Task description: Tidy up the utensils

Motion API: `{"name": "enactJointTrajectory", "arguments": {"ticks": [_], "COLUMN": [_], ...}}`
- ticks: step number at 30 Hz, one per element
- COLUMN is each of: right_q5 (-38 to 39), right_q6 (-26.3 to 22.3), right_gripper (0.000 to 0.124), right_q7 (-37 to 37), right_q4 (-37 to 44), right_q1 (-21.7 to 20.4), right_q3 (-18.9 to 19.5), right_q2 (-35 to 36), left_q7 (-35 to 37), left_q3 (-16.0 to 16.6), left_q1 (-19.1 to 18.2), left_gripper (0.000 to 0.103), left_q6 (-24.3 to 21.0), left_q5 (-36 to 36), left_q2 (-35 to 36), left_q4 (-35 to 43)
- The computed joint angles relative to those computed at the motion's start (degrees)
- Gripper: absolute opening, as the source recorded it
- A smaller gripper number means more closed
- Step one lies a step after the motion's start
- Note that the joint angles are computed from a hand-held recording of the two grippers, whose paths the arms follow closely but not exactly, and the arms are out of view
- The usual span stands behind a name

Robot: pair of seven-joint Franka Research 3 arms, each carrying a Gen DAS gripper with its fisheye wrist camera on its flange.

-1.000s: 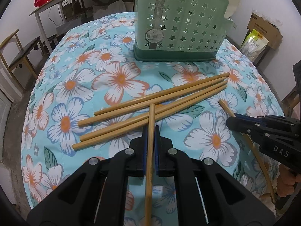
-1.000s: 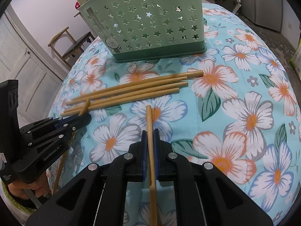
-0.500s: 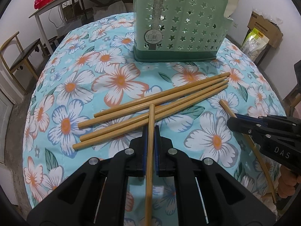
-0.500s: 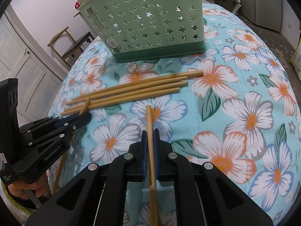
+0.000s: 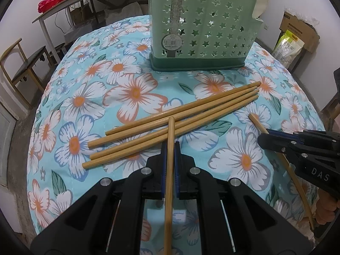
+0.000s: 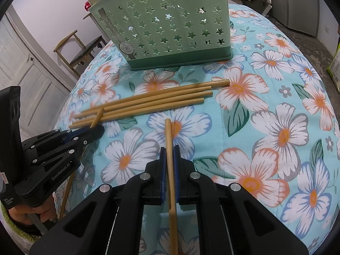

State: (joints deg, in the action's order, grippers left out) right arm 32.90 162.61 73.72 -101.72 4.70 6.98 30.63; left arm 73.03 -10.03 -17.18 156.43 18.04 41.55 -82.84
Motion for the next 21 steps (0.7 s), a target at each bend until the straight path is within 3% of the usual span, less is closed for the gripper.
{"name": "enactJointTrajectory", "arguments": {"ticks": [6,12,14,21], "right_q5": [-0.7,-0.5,-0.4,0.5], "right_q6": [-0.2,0.7,1.0,1.2], "right_gripper": [0.007,0.007,0.007,0.007], "right_q7": [0.6,1.2,1.4,1.1], "right_q4": [0.1,-0.1,-0.2,-0.3], "right_q1": [0.5,0.5,0.5,-0.3], "right_q3": [-0.6,-0.4,-0.3,0.4], "right_q2": [0.0,0.2,0.2,0.1], "left_q7": [2.1,10.0,12.9,12.6], "left_q3": [-2.2,-11.0,-14.1,-18.2], "left_q1": [1.7,9.6,12.6,17.6], "left_gripper": [0.005,0.004,0.004,0.004], "left_q6": [0.1,2.3,4.6,15.0], "left_q5": [-2.6,-13.1,-17.2,-23.8], "left_q2": [1.2,2.5,2.4,1.0], "left_q4": [1.4,0.9,-0.5,-5.0]}}
